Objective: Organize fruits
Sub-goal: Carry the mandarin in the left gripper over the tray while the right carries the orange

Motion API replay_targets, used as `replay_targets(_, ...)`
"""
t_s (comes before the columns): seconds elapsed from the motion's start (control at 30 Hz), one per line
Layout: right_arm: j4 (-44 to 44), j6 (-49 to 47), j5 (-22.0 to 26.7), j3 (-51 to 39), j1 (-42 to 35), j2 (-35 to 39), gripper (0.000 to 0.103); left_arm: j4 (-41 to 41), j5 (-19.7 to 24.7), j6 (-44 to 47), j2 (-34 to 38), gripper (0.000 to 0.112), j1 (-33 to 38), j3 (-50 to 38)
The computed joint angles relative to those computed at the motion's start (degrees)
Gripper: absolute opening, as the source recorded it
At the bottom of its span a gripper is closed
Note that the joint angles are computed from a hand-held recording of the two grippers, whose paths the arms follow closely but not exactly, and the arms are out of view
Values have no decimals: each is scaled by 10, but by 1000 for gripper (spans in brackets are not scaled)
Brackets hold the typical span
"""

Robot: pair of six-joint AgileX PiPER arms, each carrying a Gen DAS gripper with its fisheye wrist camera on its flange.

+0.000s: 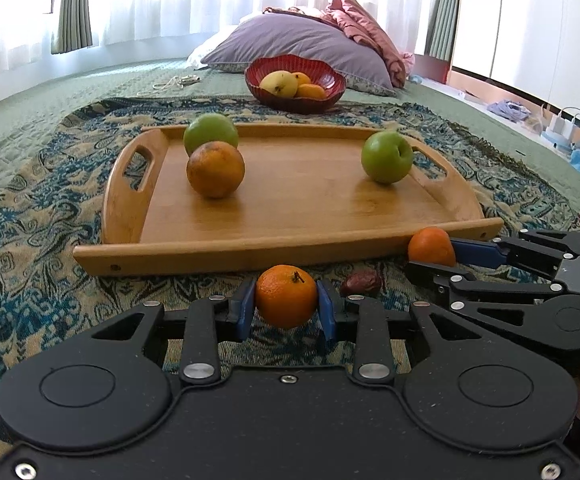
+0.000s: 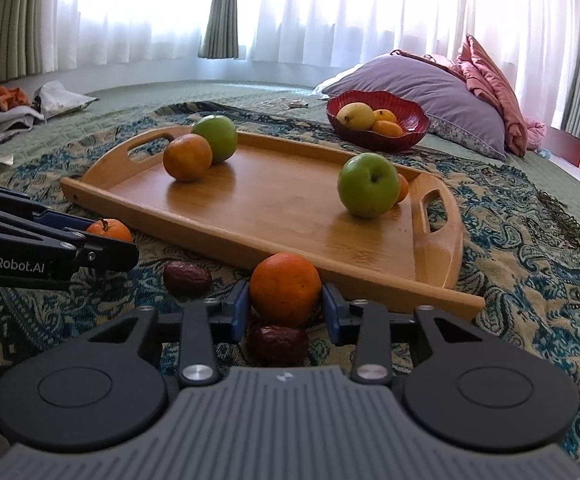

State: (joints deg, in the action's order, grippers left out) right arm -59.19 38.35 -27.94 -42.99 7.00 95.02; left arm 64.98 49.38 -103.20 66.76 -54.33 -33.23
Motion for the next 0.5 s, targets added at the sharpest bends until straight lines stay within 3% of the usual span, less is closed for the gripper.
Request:
replay_targets(0.3, 47, -13, -18, 0, -6, -12, 43, 18, -8, 14, -2, 31, 33, -14)
replay_targets(0.5, 92, -21, 1, -32, 9, -4, 43, 25, -46, 38, 3, 31, 93, -30)
